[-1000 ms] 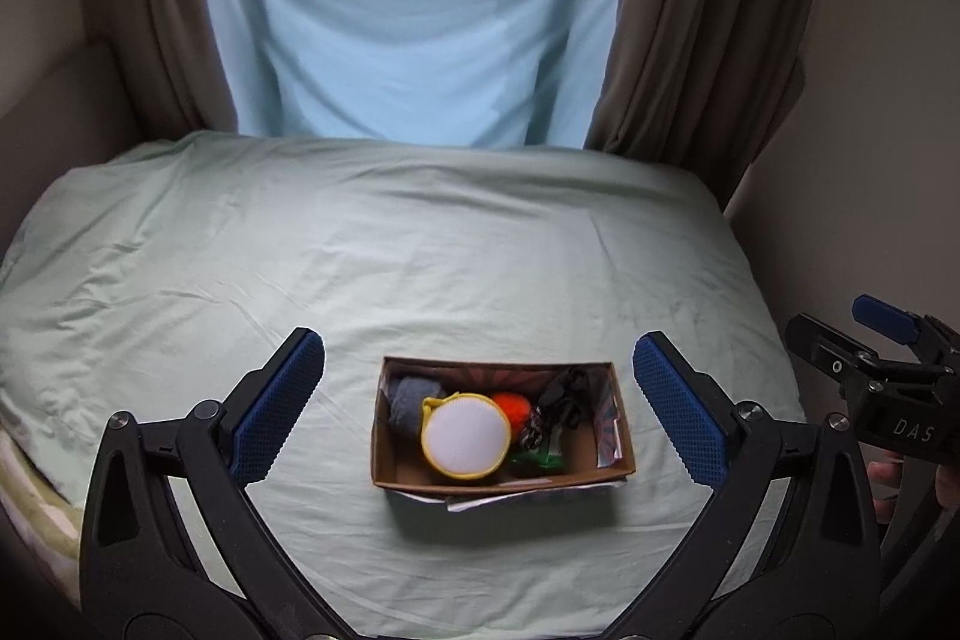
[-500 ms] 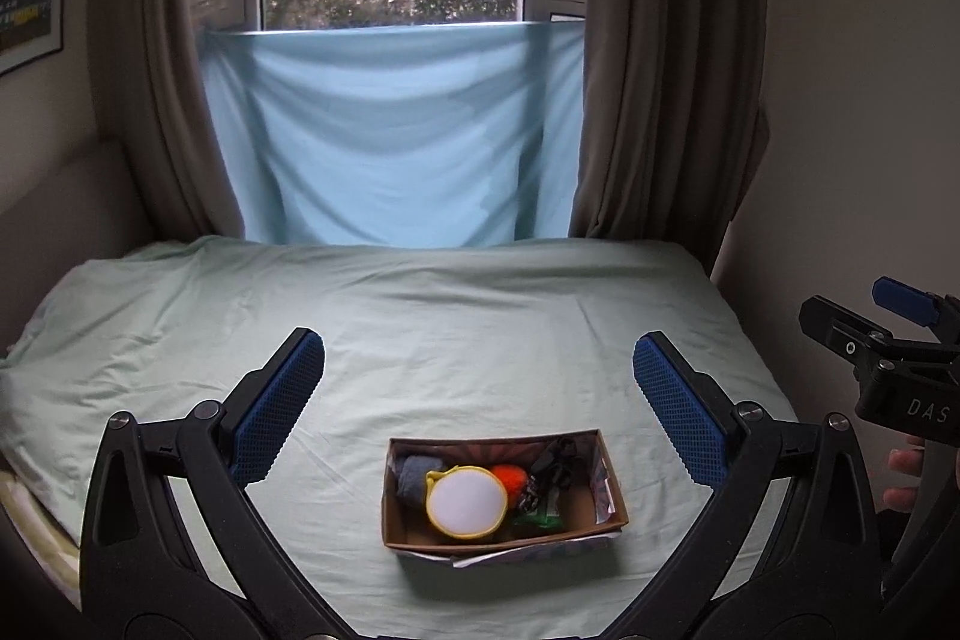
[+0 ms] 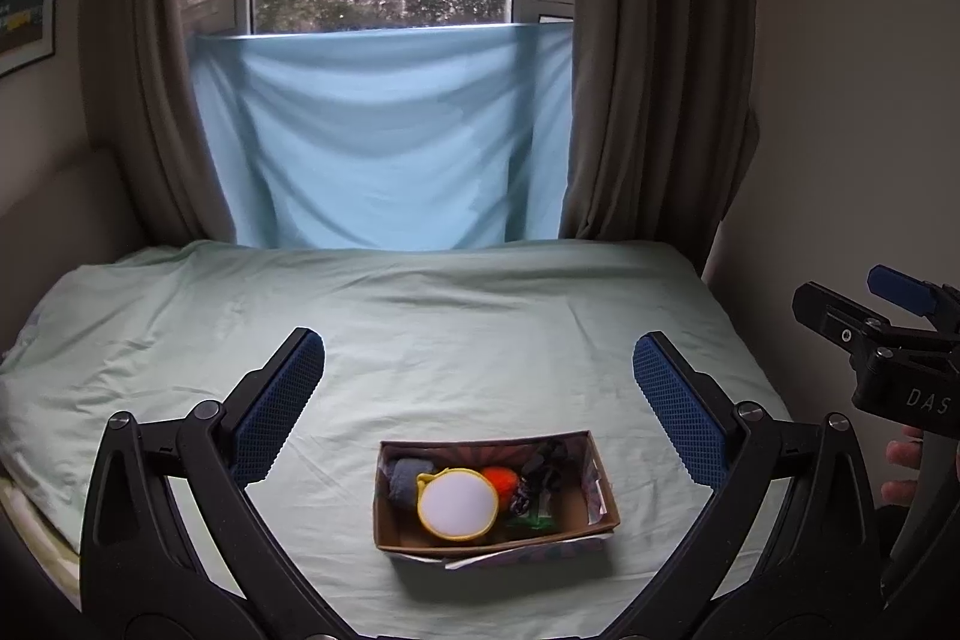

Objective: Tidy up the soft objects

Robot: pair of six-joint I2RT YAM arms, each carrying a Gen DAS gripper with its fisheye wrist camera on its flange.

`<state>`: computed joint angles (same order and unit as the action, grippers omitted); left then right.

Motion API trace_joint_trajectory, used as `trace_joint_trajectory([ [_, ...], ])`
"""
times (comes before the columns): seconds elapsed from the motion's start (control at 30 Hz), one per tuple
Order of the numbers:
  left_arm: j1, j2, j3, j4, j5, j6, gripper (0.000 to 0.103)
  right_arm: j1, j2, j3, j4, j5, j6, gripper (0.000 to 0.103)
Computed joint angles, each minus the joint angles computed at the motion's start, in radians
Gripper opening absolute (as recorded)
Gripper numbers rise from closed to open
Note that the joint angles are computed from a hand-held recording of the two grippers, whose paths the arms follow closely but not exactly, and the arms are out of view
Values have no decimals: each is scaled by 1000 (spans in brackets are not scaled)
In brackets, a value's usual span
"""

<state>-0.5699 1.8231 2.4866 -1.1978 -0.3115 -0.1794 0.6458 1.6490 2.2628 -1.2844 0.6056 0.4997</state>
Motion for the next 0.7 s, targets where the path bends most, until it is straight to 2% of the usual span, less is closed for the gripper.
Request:
trace_joint_trajectory([
  [0.7, -1, -22, -38, 10, -7, -1, 103, 8, 5, 7, -2, 4, 2, 100],
])
